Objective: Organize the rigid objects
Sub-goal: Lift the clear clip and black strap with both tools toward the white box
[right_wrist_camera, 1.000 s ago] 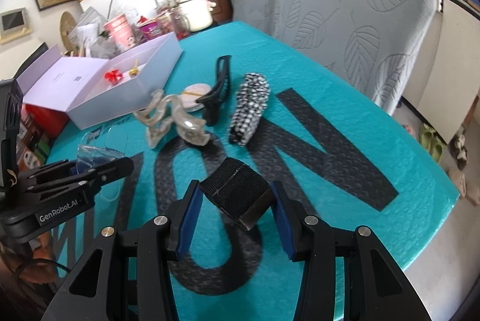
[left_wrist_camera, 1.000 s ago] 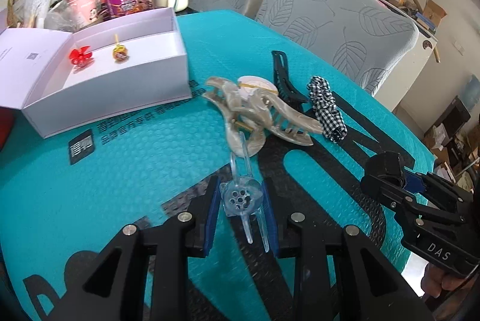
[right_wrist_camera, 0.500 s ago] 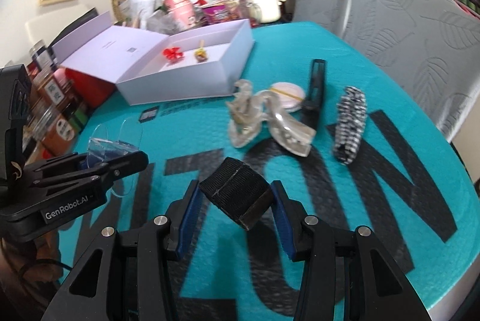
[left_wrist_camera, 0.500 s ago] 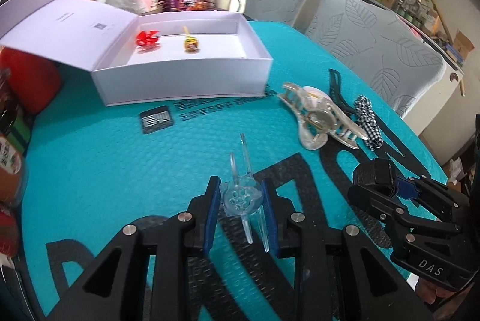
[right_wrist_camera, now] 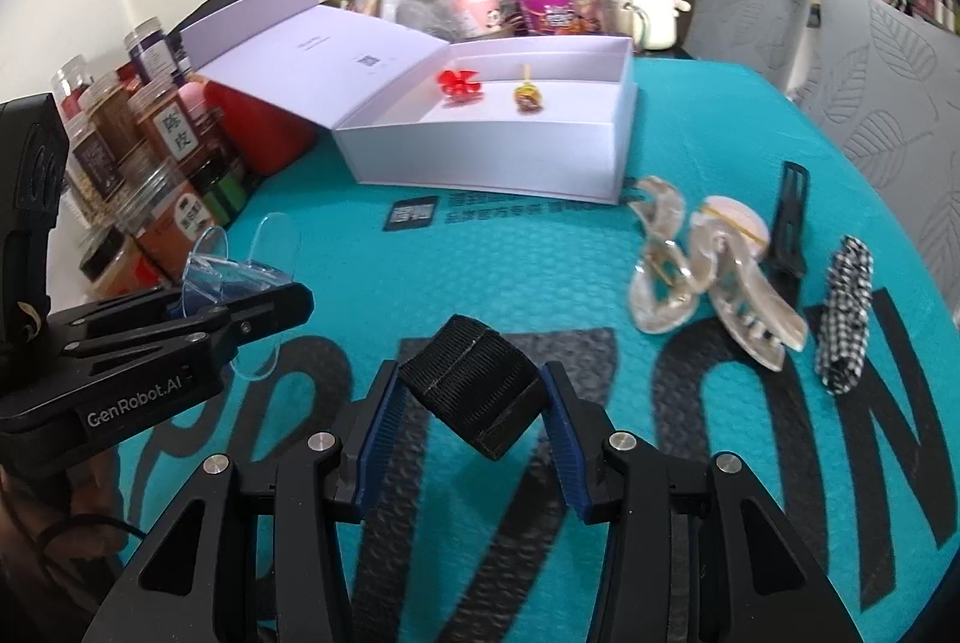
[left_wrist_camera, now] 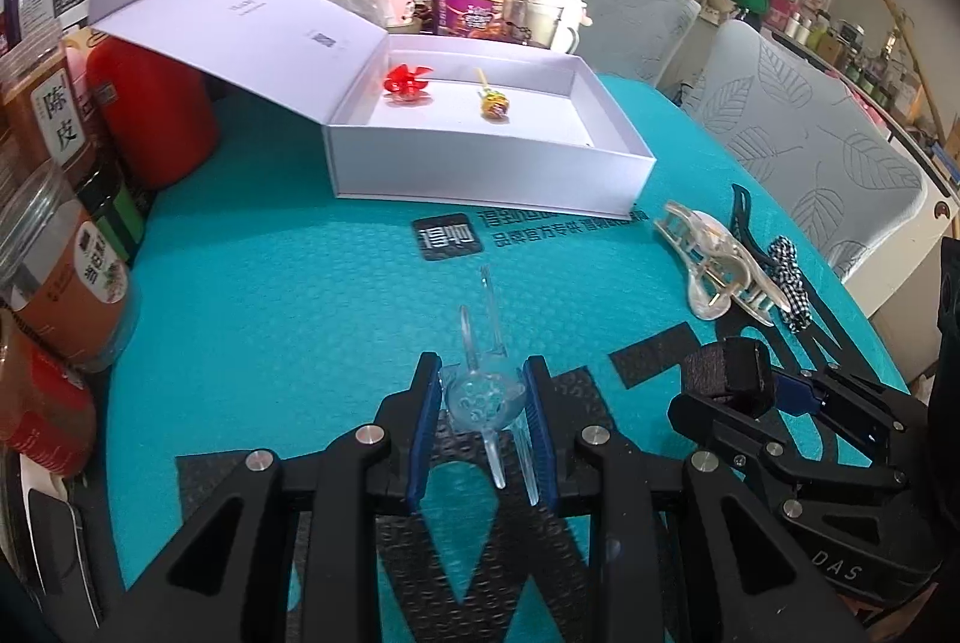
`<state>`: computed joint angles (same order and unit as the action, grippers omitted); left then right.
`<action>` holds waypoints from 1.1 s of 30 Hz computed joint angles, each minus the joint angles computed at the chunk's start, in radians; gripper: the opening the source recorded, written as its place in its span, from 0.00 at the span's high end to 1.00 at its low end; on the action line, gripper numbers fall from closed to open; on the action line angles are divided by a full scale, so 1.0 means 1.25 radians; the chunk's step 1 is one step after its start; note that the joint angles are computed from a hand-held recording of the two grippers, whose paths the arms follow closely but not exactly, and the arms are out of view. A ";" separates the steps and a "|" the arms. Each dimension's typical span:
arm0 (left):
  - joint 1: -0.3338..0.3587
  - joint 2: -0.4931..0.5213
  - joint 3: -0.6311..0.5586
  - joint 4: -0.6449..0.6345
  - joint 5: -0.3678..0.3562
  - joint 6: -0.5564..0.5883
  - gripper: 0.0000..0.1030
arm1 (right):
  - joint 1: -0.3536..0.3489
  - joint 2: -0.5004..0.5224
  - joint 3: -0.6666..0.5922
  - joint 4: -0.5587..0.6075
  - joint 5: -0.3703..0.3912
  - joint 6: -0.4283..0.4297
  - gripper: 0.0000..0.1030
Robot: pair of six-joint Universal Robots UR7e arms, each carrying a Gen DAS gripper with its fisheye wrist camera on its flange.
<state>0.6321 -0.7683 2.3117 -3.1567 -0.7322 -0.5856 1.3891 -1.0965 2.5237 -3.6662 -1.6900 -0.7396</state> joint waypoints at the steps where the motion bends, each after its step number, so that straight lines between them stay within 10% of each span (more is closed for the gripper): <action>1: 0.002 -0.004 0.003 -0.001 0.003 0.000 0.73 | 0.006 0.005 -0.003 0.003 -0.001 0.000 0.56; 33: 0.088 -0.043 -0.042 -0.053 -0.062 0.166 0.74 | 0.105 0.054 -0.098 0.080 -0.058 0.076 0.56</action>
<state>0.7421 -0.8219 2.2591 -3.2224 -0.8099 -0.3781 1.5208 -1.0294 2.4009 -3.5659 -1.7625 -0.6443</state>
